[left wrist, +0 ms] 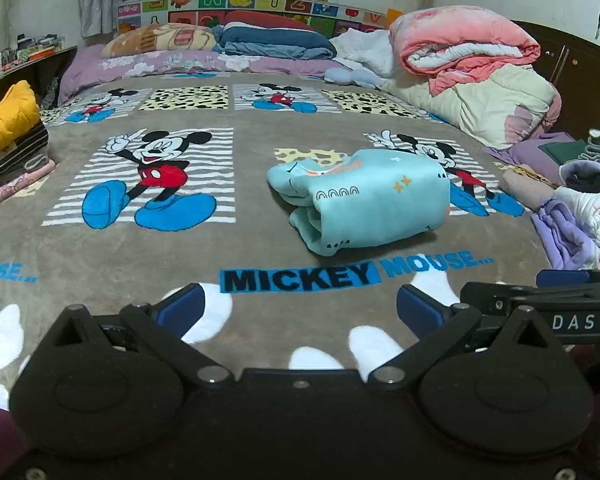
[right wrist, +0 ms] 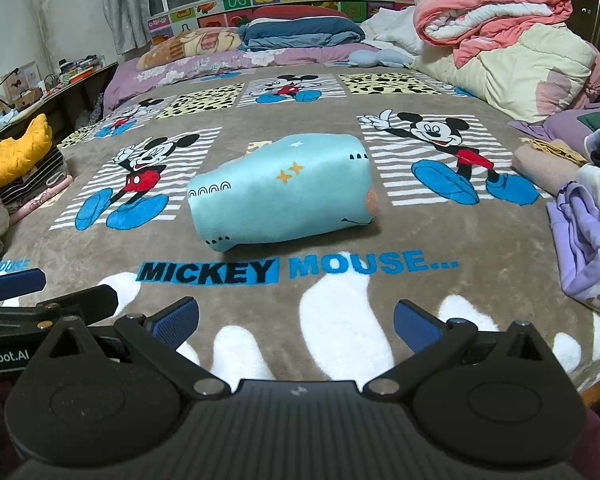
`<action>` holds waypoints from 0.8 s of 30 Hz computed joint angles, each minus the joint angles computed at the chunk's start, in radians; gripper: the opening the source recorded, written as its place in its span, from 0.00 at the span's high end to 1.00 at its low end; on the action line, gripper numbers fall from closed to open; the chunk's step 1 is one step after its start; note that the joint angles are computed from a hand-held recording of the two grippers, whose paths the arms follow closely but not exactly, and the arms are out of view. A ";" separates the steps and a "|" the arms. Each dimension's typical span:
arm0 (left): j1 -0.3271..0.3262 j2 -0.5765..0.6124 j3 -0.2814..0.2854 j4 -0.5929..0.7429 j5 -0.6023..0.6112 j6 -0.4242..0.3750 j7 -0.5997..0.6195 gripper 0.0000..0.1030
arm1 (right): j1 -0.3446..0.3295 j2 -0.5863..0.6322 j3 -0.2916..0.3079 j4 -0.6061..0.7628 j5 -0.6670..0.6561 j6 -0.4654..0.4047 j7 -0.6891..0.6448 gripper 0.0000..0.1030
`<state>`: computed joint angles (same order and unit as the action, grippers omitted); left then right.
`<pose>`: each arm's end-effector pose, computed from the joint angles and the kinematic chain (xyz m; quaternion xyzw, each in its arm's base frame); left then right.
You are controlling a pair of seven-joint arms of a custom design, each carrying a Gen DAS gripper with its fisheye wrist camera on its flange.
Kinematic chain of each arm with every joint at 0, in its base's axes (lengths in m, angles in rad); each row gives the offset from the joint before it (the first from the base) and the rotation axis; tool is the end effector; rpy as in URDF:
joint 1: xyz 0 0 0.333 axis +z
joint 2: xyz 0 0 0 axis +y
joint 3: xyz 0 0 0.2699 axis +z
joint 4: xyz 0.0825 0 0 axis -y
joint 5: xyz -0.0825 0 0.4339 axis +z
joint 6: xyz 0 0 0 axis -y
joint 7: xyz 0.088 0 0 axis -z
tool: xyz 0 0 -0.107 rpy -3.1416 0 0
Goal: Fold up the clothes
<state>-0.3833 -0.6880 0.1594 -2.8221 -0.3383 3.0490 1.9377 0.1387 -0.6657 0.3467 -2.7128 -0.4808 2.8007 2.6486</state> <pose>0.4343 -0.0788 0.4269 -0.5476 0.7087 -0.3821 0.2277 0.4034 0.2246 0.4277 -0.5842 0.7018 -0.2612 0.3130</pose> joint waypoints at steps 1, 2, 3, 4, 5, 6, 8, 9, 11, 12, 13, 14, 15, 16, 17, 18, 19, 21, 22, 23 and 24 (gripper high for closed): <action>-0.001 0.001 0.002 0.001 0.000 -0.001 0.001 0.00 | 0.000 0.000 -0.001 0.000 0.000 0.000 0.000 0.00; -0.001 0.001 0.003 0.001 0.000 -0.001 0.001 0.00 | 0.000 0.001 -0.001 0.001 0.000 -0.001 0.001 0.00; -0.002 0.002 0.003 0.002 0.000 -0.001 0.002 0.00 | -0.001 0.002 -0.001 0.002 0.000 -0.001 0.001 0.00; -0.002 0.000 0.004 0.001 0.000 -0.002 0.003 0.00 | -0.001 0.003 -0.001 0.002 0.000 -0.001 0.002 0.00; -0.003 -0.001 0.005 0.000 -0.001 -0.002 0.004 0.00 | -0.001 0.003 -0.001 0.002 -0.001 -0.001 0.002 0.00; -0.003 -0.001 0.005 0.000 -0.001 -0.001 0.004 0.00 | 0.000 0.004 -0.003 0.003 0.000 -0.001 0.001 0.00; -0.006 -0.001 0.008 -0.001 -0.002 0.001 0.007 0.00 | -0.001 0.004 -0.001 0.003 -0.001 -0.001 0.003 0.00; -0.007 -0.002 0.009 -0.001 -0.002 0.001 0.008 0.00 | -0.002 0.004 0.000 0.003 -0.002 0.000 0.004 0.00; -0.008 -0.002 0.011 -0.002 -0.003 0.003 0.010 0.00 | -0.003 0.004 0.000 0.003 -0.004 0.001 0.005 0.00; -0.008 -0.002 0.011 -0.003 -0.004 0.004 0.010 0.00 | -0.003 0.004 0.001 0.002 -0.005 0.001 0.006 0.00; -0.008 -0.001 0.011 -0.003 -0.004 0.005 0.009 0.00 | -0.003 0.004 0.001 0.002 -0.005 0.002 0.007 0.00; -0.008 -0.001 0.010 -0.003 -0.004 0.007 0.008 0.00 | -0.003 0.004 0.000 0.002 -0.005 0.003 0.007 0.00; -0.008 -0.001 0.011 -0.003 -0.003 0.007 0.008 0.00 | -0.003 0.004 0.000 0.001 -0.005 0.003 0.006 0.00; -0.009 -0.002 0.012 -0.004 -0.003 0.007 0.009 0.00 | -0.002 0.004 -0.001 0.001 -0.005 0.003 0.006 0.00; -0.008 -0.002 0.011 -0.004 -0.003 0.007 0.008 0.00 | -0.002 0.004 -0.001 0.002 -0.005 0.002 0.005 0.00; -0.009 -0.002 0.012 -0.005 -0.003 0.008 0.008 0.00 | -0.001 0.003 -0.001 0.002 -0.005 0.001 0.004 0.00; -0.010 -0.003 0.014 -0.004 -0.003 0.008 0.009 0.00 | -0.001 0.003 -0.001 0.002 -0.005 0.001 0.003 0.00; -0.013 -0.003 0.018 -0.004 -0.004 0.008 0.011 0.00 | 0.000 0.003 -0.002 0.002 -0.004 0.000 0.002 0.00; -0.015 -0.003 0.020 -0.004 -0.005 0.008 0.012 0.00 | 0.000 0.003 -0.002 0.002 -0.004 0.000 0.002 0.00; -0.015 -0.003 0.020 -0.004 -0.005 0.008 0.012 0.00 | 0.001 0.003 -0.002 0.002 -0.004 -0.001 0.002 0.00; -0.015 -0.003 0.019 -0.004 -0.005 0.008 0.011 0.00 | 0.001 0.003 -0.002 0.002 -0.004 -0.001 0.002 0.00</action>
<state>-0.3980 -0.6908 0.1783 -2.8258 -0.3435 3.0570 1.9486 0.1395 -0.6629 0.3446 -2.7103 -0.4849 2.7998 2.6503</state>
